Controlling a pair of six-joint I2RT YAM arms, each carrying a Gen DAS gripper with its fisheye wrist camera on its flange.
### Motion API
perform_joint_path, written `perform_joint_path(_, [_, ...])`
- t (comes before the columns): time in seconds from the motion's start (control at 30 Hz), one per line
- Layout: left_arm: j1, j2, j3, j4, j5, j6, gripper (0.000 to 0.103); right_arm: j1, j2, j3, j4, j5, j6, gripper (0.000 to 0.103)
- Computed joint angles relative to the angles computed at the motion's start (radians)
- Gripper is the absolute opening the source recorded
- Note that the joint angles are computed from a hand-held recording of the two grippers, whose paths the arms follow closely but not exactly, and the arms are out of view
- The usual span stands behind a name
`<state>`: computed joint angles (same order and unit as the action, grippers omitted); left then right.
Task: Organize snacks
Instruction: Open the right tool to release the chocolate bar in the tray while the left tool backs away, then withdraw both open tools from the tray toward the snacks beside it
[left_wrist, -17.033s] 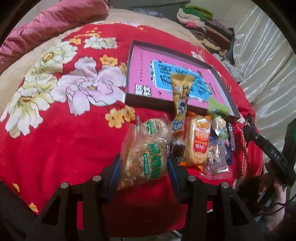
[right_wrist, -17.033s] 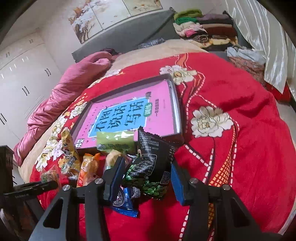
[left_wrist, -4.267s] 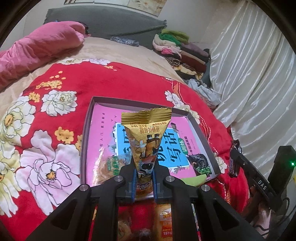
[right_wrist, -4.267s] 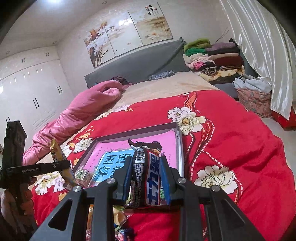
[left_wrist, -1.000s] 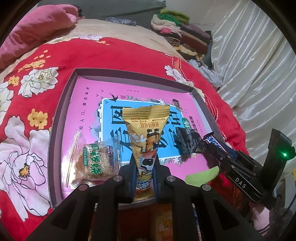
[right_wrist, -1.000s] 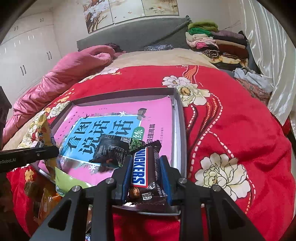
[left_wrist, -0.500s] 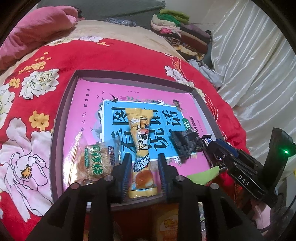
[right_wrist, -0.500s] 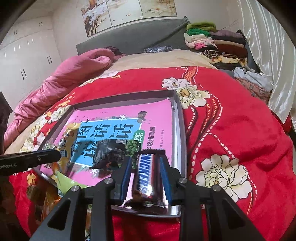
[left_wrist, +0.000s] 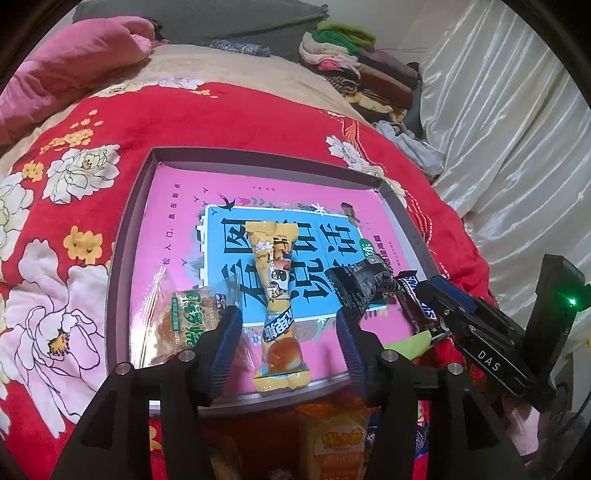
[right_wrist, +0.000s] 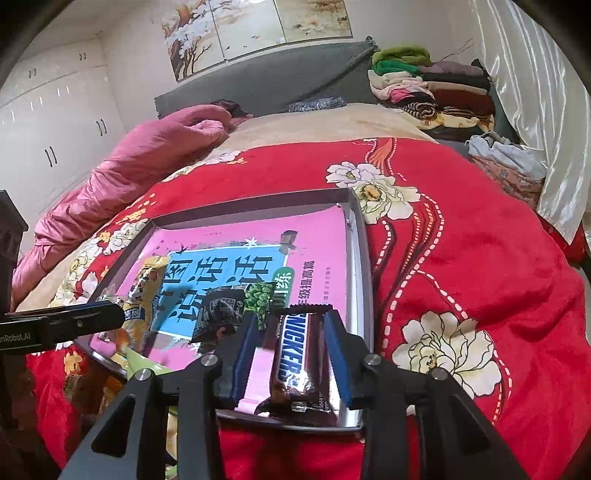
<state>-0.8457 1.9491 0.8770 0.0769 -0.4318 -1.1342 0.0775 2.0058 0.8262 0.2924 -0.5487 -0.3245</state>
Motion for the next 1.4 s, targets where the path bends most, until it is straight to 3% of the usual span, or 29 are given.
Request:
perform_joint_path(0.3, [-0.023,-0.020,0.018,-0.051,-0.041,0.008,0.075,-0.014,-0.041,-0.036,0.026,-0.055,0.008,0.056])
perform_joint_path(1.4, [-0.073,-0.137,-0.051,-0.149,-0.073,-0.065,0.076,-0.023,-0.131,-0.113,0.035,-0.128,-0.034,0.066])
